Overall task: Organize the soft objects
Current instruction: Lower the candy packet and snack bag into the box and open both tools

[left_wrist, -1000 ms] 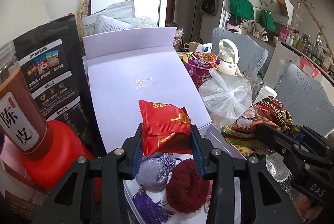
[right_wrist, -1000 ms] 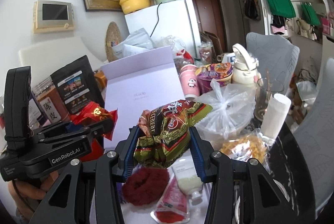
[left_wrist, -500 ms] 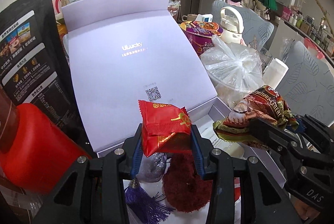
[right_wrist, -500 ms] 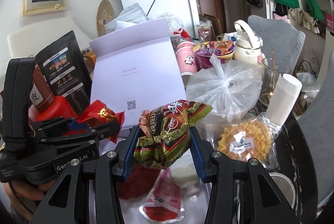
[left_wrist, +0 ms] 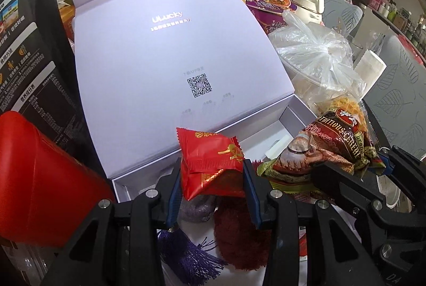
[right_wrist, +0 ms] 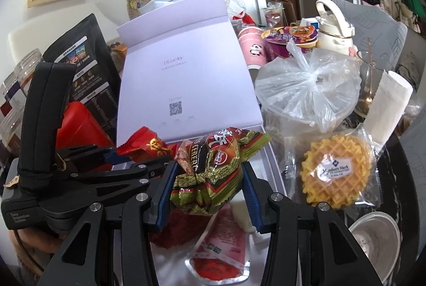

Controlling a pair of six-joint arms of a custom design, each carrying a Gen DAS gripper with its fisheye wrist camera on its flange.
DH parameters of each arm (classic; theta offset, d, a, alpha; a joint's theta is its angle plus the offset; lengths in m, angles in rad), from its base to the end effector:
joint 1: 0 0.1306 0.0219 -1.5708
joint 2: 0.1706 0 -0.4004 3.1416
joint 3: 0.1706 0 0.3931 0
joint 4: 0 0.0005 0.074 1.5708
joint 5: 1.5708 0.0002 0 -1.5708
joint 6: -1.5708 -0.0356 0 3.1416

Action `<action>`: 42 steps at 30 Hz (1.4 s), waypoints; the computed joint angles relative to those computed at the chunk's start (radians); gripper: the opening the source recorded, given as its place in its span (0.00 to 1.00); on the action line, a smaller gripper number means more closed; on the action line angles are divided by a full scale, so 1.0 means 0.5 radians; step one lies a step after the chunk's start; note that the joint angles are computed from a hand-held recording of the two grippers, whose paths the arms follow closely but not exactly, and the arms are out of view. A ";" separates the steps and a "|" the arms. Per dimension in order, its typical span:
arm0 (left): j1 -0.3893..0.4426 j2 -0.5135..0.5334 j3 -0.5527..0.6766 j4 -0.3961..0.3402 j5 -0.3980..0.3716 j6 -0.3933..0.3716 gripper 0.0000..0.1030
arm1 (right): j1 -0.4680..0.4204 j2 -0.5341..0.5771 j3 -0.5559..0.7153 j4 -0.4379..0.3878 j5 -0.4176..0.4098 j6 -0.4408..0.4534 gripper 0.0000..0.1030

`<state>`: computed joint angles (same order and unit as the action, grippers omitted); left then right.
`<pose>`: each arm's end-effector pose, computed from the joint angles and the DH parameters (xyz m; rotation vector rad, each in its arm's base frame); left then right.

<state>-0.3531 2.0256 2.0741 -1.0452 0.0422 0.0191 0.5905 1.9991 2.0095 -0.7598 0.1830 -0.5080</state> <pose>0.6639 -0.2468 0.3822 0.4444 2.5397 -0.1943 0.6023 0.3953 0.3910 -0.0030 2.3302 0.3471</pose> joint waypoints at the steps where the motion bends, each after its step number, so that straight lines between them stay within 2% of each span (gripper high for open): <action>1: 0.002 0.018 0.028 -0.041 0.002 0.000 0.39 | 0.000 0.011 0.014 -0.015 -0.010 0.002 0.45; 4: 0.002 0.067 0.100 -0.147 -0.026 0.008 0.39 | -0.001 0.040 0.053 -0.056 -0.025 0.005 0.47; 13: -0.011 0.146 0.214 -0.311 -0.149 -0.024 0.40 | -0.017 0.106 0.138 -0.169 -0.085 -0.012 0.48; 16: -0.017 0.150 0.226 -0.326 -0.183 -0.027 0.40 | -0.022 0.121 0.163 -0.211 -0.092 -0.025 0.49; 20: -0.030 0.170 0.267 -0.352 -0.257 -0.016 0.40 | -0.018 0.127 0.190 -0.274 -0.020 -0.033 0.66; 25: -0.062 0.142 0.254 -0.303 -0.413 -0.012 0.40 | -0.012 0.088 0.154 -0.267 0.027 -0.032 0.71; 31: -0.081 0.092 0.215 -0.268 -0.478 0.001 0.40 | 0.012 0.037 0.104 -0.233 0.087 -0.018 0.71; 34: -0.086 0.059 0.178 -0.259 -0.476 0.021 0.48 | 0.026 0.031 0.113 -0.258 0.115 -0.025 0.71; 36: -0.093 0.009 0.116 -0.219 -0.488 0.023 0.67 | 0.037 0.017 0.105 -0.271 0.134 -0.010 0.71; 37: -0.099 -0.014 0.092 -0.199 -0.500 0.024 0.71 | 0.044 0.004 0.090 -0.269 0.141 -0.004 0.71; 42: -0.111 -0.093 0.025 -0.152 -0.506 0.036 0.72 | 0.069 -0.073 0.015 -0.254 0.185 -0.018 0.71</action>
<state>-0.4084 1.9791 2.0865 -1.1213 -0.2111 0.0372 0.6247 1.9625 2.0171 -0.8867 0.2755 -0.5169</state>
